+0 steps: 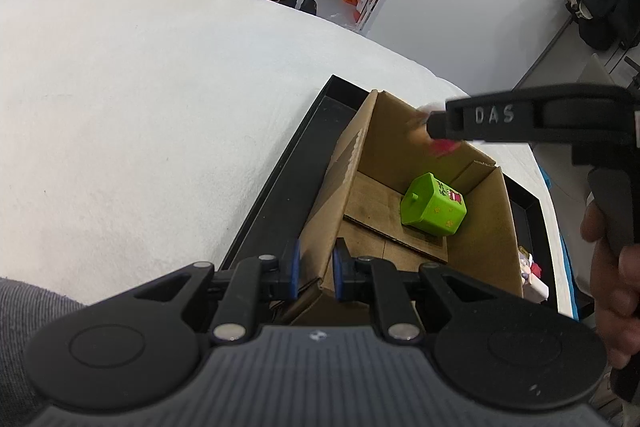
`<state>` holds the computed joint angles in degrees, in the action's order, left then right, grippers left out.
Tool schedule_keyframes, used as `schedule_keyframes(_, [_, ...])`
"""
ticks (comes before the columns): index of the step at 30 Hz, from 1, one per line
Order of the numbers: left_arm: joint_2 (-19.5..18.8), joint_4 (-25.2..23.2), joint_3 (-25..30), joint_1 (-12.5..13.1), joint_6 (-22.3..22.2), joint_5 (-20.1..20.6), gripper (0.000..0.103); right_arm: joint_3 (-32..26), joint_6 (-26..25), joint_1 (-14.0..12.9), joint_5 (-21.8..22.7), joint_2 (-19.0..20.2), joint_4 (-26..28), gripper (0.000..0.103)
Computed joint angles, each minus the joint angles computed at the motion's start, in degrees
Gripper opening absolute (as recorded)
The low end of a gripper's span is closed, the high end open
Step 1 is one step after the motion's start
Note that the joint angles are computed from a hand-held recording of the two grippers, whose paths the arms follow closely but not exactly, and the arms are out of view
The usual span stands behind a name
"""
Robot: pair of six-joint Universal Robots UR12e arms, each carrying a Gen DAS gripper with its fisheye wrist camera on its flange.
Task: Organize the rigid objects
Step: 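Open the right gripper to release the doll figure in the box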
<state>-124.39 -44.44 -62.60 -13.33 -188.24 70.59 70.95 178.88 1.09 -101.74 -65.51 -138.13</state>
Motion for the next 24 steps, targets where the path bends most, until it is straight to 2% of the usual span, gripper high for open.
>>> schedule_keyframes(2, [0.05,0.02,-0.09,0.03,-0.03,-0.04,0.015,1.07,0.69,-0.27,0.61,-0.66,-2.09,0.052])
schedule_keyframes(9, [0.20,0.18,-0.26,0.06,0.25,-0.07,0.015,3.28,3.29,-1.08,0.18,-2.95,-2.43,0.053])
schedule_keyframes(14, [0.26,0.32,-0.38,-0.03,0.61,0.21,0.015,4.77,3.00,-1.68,0.30,-4.68,-2.76,0.061])
schedule_keyframes(18, [0.25,0.30,-0.33,-0.11,0.70,0.46,0.015,5.22,2.63,-2.20,0.45,-5.32,-2.85,0.062])
schedule_keyframes(24, [0.15,0.15,-0.10,-0.33,0.83,0.99,0.015,6.87,2.71,-2.79,-0.22,-6.81,-2.82,0.076])
